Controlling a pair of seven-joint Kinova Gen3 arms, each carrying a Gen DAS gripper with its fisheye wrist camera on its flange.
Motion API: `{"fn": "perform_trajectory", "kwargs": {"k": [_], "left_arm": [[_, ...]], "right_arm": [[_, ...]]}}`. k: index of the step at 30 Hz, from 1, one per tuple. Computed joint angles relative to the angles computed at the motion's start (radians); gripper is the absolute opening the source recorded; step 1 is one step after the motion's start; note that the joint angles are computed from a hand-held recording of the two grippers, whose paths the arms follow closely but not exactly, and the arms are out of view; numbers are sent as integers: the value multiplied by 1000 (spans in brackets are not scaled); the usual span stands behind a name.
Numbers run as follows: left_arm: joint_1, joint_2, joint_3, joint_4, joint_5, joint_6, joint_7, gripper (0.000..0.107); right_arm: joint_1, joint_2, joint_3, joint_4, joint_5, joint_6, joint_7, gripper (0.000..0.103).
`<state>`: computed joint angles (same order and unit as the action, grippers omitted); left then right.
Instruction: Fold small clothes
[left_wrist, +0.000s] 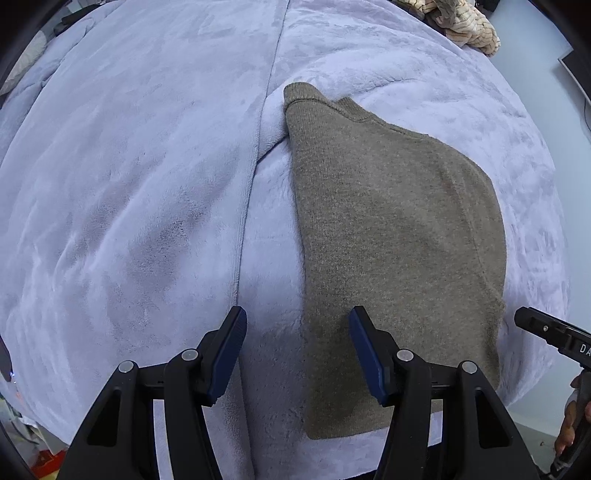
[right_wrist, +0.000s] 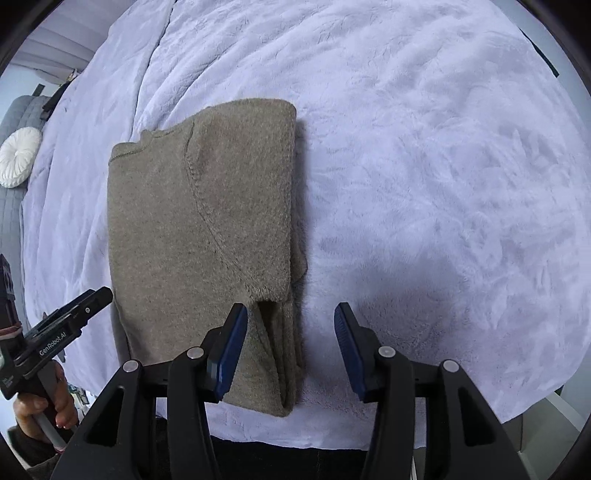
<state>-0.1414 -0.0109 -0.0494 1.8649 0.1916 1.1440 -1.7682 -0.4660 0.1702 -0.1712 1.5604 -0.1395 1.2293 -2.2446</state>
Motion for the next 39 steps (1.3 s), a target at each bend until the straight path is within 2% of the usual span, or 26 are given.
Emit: {"fn": "perform_trajectory", "kwargs": {"k": [3,4,5,6,8,10,16,27,39], "left_arm": [[7,-12,7,-22,-7,11,22,61],[12,-16,10,-27,-14,12,34,68],[17,-22,15,-30,-23,12,48,89],[22,-30,17,-30,-28,9,57,98],[33,-42,23,-28,-41,0,70,98],[43,-44,26,-31,-52,2,72,98],[50,-41,22,-33,-59,8,81,98],[74,-52,40,-28,-105,1,144,98],[77,-50,39,-34,-128,0,161,98]], "right_arm": [[-24,8,-6,-52,36,30,-18,67],[-31,24,-7,-79,46,40,-18,75],[-41,39,-8,-103,59,51,-23,79],[-57,42,-10,-120,73,62,-34,80],[-85,59,-14,-152,102,81,-44,80],[-97,72,-9,-190,121,113,-41,88],[-152,104,-2,-234,190,151,-74,89],[-178,116,9,-249,239,183,-100,89],[-203,124,10,-267,283,201,-118,89]]}}
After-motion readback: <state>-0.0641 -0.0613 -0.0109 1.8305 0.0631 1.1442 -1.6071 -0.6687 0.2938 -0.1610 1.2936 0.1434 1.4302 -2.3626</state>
